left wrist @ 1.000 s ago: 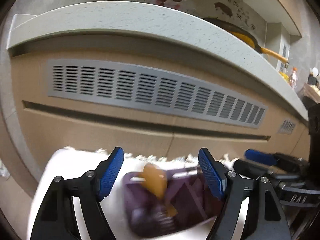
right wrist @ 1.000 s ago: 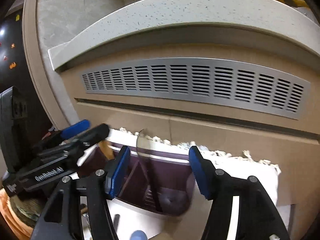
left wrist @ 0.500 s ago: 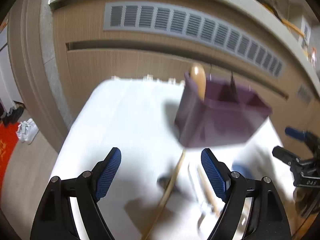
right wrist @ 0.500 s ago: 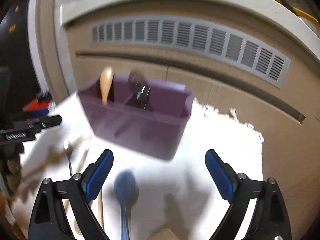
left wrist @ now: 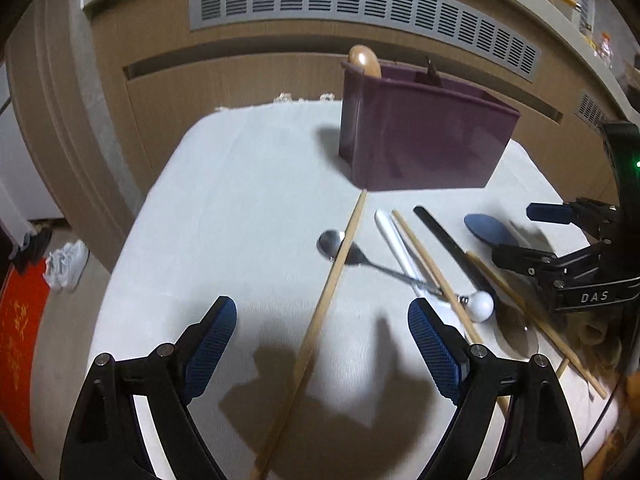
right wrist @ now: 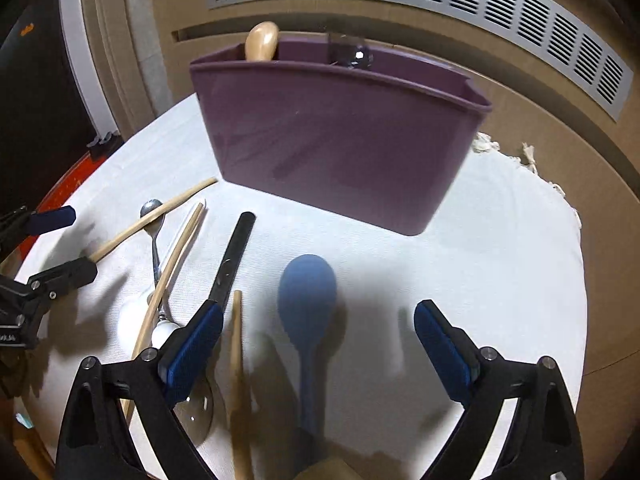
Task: Organize utensils
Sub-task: 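Grasp the blue plastic spoon by its handle with the right gripper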
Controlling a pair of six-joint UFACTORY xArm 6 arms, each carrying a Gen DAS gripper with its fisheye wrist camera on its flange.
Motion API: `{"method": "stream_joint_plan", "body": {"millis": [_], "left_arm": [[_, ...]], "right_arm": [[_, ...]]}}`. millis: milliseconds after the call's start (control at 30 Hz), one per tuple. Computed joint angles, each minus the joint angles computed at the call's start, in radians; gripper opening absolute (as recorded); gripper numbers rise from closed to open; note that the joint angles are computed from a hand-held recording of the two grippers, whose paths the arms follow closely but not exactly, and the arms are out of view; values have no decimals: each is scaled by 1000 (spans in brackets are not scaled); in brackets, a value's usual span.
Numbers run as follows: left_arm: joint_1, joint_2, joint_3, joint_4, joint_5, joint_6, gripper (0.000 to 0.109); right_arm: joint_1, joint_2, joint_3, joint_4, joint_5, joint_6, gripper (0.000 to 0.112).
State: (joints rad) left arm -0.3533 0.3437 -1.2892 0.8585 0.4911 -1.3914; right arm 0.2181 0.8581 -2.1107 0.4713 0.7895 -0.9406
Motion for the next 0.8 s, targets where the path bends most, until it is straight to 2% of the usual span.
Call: {"method": "stream_joint_plan", "body": {"millis": [167,267,367,467,567,633,700,800], "left_arm": [[-3,3,2,-17,-7,9,88],[-3,2,4,-24,-4,12,88],[-2,-1,11,-29,-8,12,88],[0,-4,18,-40,-21,16,88],[-1,-2,16,-52,-27,27,88],[-3,2,11,-68,-28,44,88],[-5,7,5,-86,-28,61,88],[-6,12,-1,-104,-29,75,88]], "right_arm": [[19,-88,127,46,-1,-116,64],[36,-122,198,29,-76,-151,60],[29,-71,125,-3,-65,-81,60],[9,23,-20,-46,5,17,60],[0,98,-141,-65,80,68,55],[1,89,-125,-50,72,43,50],[3,64,-84,-39,59,3,31],[3,31,-28,-28,38,-34,31]]}}
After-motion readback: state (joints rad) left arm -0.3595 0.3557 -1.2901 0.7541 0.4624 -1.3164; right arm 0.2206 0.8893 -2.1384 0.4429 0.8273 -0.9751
